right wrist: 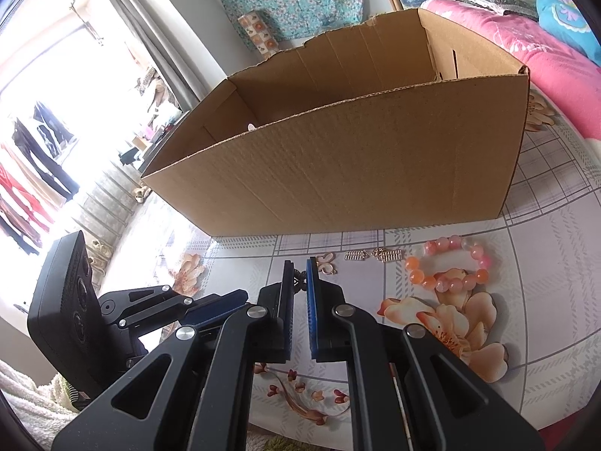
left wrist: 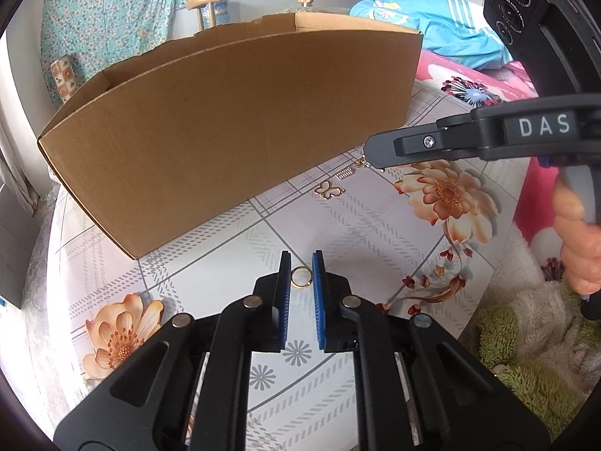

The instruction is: Organize jewelry

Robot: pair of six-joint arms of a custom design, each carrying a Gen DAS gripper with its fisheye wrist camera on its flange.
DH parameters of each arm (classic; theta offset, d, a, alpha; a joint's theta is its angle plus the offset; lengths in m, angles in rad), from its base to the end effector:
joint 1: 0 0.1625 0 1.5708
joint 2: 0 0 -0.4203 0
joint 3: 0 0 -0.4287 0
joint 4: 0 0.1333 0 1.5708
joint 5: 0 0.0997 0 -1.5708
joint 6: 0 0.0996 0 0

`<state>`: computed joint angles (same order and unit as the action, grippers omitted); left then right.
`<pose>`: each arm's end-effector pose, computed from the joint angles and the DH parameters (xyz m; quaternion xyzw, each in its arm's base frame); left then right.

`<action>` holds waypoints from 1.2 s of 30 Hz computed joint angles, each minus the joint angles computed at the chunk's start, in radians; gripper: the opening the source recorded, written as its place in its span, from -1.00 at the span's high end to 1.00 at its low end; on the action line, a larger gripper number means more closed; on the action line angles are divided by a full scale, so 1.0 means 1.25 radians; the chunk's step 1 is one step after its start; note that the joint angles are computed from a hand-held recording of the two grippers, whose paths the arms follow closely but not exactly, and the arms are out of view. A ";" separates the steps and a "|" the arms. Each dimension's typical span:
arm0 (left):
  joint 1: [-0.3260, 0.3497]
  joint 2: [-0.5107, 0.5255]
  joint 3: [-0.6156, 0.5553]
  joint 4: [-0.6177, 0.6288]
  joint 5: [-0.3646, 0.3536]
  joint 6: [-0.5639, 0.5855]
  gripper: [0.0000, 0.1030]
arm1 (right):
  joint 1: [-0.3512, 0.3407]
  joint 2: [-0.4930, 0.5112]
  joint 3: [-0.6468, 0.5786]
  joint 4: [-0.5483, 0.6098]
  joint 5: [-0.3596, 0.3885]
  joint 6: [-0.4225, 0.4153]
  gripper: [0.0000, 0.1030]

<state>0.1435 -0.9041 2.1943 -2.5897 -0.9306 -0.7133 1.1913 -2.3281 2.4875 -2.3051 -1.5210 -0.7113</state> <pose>-0.4210 -0.2556 -0.0228 0.3685 0.8663 -0.2119 0.2622 0.0275 -0.3041 0.3706 0.1653 -0.9443 0.2547 0.1266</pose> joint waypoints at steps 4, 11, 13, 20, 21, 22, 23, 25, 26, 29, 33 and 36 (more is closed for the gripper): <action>-0.014 -0.045 0.010 -0.040 0.000 0.015 0.80 | 0.018 -0.024 -0.011 0.015 0.014 -0.004 0.87; 0.009 -0.075 -0.043 -0.151 0.052 0.127 0.80 | 0.131 0.026 -0.086 -0.035 0.034 -0.023 0.87; 0.037 -0.055 -0.083 -0.139 0.068 0.145 0.80 | 0.171 0.089 -0.117 -0.077 -0.001 -0.011 0.87; 0.168 0.022 -0.223 -0.035 -0.011 0.112 0.80 | 0.216 0.306 -0.251 -0.082 -0.123 0.085 0.87; 0.183 0.027 -0.232 -0.038 -0.033 0.109 0.79 | 0.210 0.324 -0.266 -0.069 -0.120 0.091 0.85; 0.193 0.034 -0.240 -0.033 -0.038 0.099 0.79 | 0.206 0.340 -0.278 -0.061 -0.121 0.100 0.85; 0.194 0.034 -0.238 -0.022 -0.035 0.083 0.68 | 0.203 0.350 -0.283 -0.062 -0.125 0.112 0.84; 0.198 0.040 -0.245 -0.008 -0.026 0.065 0.27 | 0.196 0.366 -0.296 -0.054 -0.125 0.123 0.84; 0.195 0.039 -0.239 -0.019 -0.023 0.060 0.24 | 0.191 0.368 -0.300 -0.052 -0.122 0.127 0.84; 0.182 0.027 -0.218 -0.046 -0.022 0.060 0.24 | 0.186 0.359 -0.302 -0.051 -0.110 0.132 0.83; 0.164 0.004 -0.192 -0.069 0.002 0.057 0.24 | 0.178 0.329 -0.294 -0.061 -0.091 0.121 0.58; 0.141 -0.026 -0.161 -0.089 0.025 0.052 0.24 | 0.170 0.296 -0.284 -0.061 -0.071 0.108 0.58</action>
